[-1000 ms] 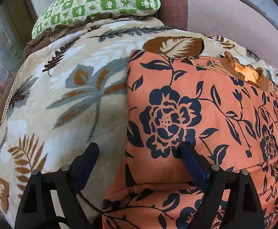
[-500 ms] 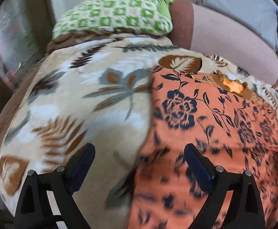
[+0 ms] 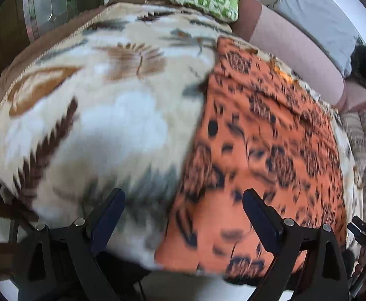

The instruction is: Fold small clothes

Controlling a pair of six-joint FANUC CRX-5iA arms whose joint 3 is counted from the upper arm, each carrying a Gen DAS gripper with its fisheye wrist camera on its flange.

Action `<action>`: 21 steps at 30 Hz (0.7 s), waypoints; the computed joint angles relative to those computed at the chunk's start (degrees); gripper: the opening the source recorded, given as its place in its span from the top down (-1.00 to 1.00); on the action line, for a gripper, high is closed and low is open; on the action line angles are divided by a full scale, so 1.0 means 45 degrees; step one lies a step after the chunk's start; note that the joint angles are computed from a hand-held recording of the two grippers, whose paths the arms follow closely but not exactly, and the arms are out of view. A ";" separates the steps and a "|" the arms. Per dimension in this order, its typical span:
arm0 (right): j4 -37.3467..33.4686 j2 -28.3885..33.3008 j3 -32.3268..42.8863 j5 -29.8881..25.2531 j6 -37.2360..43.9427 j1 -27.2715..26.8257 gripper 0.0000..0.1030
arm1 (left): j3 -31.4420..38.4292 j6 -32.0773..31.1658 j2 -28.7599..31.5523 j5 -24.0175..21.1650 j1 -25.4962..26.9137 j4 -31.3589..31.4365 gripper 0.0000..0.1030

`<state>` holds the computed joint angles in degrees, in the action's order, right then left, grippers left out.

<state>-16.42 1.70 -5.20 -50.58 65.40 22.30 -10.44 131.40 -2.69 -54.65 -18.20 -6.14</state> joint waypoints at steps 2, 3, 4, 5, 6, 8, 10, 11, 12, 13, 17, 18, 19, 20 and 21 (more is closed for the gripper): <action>-0.0118 -0.0493 -0.0620 -0.0115 -0.0136 -0.0135 -0.28 | -0.0419 -0.0202 -0.0145 0.0092 -0.0008 0.0448 -0.85; -0.0229 -0.0663 -0.0827 -0.0184 -0.0144 -0.0227 -0.28 | -0.0636 -0.0386 -0.0221 0.0235 0.0060 0.0757 -0.84; -0.0388 -0.0862 -0.1034 -0.0084 -0.0010 -0.0329 -0.28 | -0.0864 -0.0520 -0.0310 0.0419 0.0114 0.1050 -0.83; -0.0344 -0.1052 -0.1218 0.0074 -0.0032 -0.0339 -0.28 | -0.1001 -0.0553 -0.0366 0.0523 0.0114 0.1167 -0.83; -0.0678 -0.1049 -0.1173 -0.0013 0.0186 -0.0541 -0.28 | -0.1045 -0.0614 -0.0368 0.0530 0.0100 0.1203 -0.83; -0.1549 -0.0790 -0.0843 -0.0415 0.0664 -0.0981 -0.28 | -0.1156 -0.0880 -0.0331 0.0559 0.0165 0.1565 -0.82; -0.1568 -0.0641 -0.0696 -0.0649 0.0821 -0.0968 -0.27 | -0.1661 -0.1527 -0.0514 0.1023 0.0393 0.2485 -0.65; -0.1705 -0.0653 -0.0649 -0.0729 0.1066 -0.0962 -0.16 | -0.1895 -0.1825 -0.0584 0.1198 0.0476 0.2912 -0.56; -0.1609 -0.0674 -0.0662 -0.0743 0.1059 -0.0870 0.15 | -0.2011 -0.2036 -0.0583 0.1268 0.0534 0.3193 -0.31; -0.1479 -0.0630 -0.0628 -0.0815 0.0995 -0.0775 0.31 | -0.1988 -0.1973 -0.0555 0.1200 0.0506 0.3174 -0.05; -0.0966 -0.0331 -0.0658 -0.1135 0.0555 -0.0612 0.37 | -0.2193 -0.1911 -0.0371 0.0865 0.0805 0.3620 0.28; -0.0969 -0.0382 -0.0704 -0.1056 0.0583 -0.0595 0.36 | -0.2515 -0.2076 -0.0539 0.1108 0.0944 0.4034 0.28; -0.1238 -0.0485 -0.0739 -0.0910 0.0781 -0.0677 0.36 | -0.2685 -0.2163 -0.0677 0.1289 0.0987 0.4205 0.28; -0.1615 -0.0551 -0.0713 -0.0844 0.1126 -0.0796 0.35 | -0.2691 -0.2179 -0.0726 0.1351 0.0962 0.4159 0.28; -0.1695 -0.0522 -0.0675 -0.0897 0.1284 -0.0842 0.35 | -0.2597 -0.2095 -0.0723 0.1332 0.0895 0.3948 0.20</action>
